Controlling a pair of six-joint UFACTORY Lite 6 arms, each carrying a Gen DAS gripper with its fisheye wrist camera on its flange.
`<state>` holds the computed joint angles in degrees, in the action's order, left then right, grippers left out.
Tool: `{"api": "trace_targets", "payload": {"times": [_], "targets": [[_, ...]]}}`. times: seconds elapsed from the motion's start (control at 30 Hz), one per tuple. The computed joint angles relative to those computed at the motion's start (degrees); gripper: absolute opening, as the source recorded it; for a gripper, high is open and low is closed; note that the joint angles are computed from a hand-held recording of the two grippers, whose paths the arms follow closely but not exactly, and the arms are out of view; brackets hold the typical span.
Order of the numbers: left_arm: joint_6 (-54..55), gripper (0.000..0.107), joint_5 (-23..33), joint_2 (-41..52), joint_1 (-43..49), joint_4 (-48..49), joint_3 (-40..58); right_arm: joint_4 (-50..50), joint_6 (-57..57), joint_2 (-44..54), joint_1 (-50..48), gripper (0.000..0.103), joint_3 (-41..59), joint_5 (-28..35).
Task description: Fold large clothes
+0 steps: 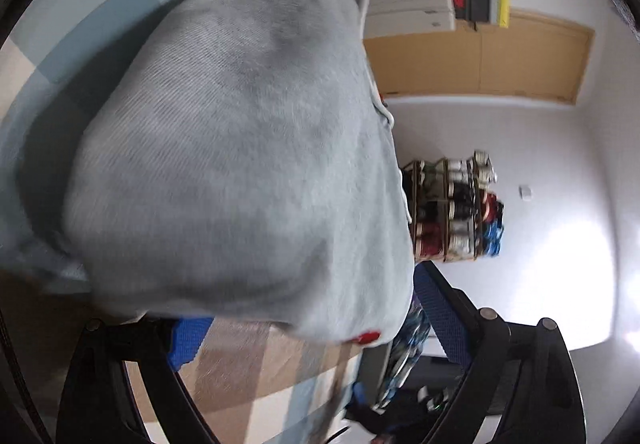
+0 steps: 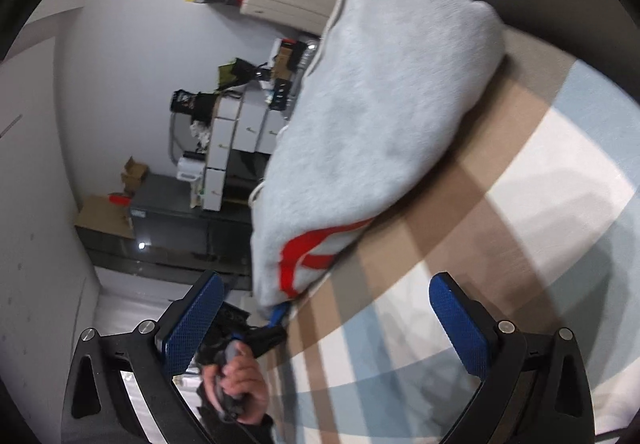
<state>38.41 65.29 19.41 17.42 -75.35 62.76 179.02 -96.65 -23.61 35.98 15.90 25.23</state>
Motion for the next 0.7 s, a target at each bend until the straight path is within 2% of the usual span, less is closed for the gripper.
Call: {"api": "trace_targets", "payload": {"times": [0.17, 0.23, 0.33, 0.43, 0.5, 0.63, 0.7], "targets": [[0.9, 0.091, -2.7, -3.2, -1.6, 0.4, -0.5, -8.3, 5.8, 1.4, -7.0, 0.103, -0.8, 0.5], [4.9, 0.091, -3.4, -6.6, -1.2, -2.9, -4.5, -15.2, 11.1, 3.7, -10.6, 0.103, 0.4, -0.7], [11.9, 0.091, -4.0, -9.1, -0.7, -7.0, -9.3, -15.2, 10.6, 5.2, -12.8, 0.103, 1.5, -0.2], [19.5, 0.091, -3.7, -10.4, -0.3, -11.3, -12.8, -22.1, 14.5, 10.7, -15.7, 0.103, 6.7, -3.4], [23.8, 0.091, -3.7, -10.8, -0.3, -13.2, -14.1, -23.4, 15.3, 13.3, -17.1, 0.103, 8.7, -3.4], [35.5, 0.092, -5.1, -13.2, -1.1, -15.8, -17.9, -19.9, 10.1, 17.7, -17.9, 0.103, 13.8, -6.3], [32.7, 0.092, -8.0, -13.5, -2.5, -11.8, -15.8, -18.5, 7.6, 19.5, -18.3, 0.103, 15.9, -7.5]]}}
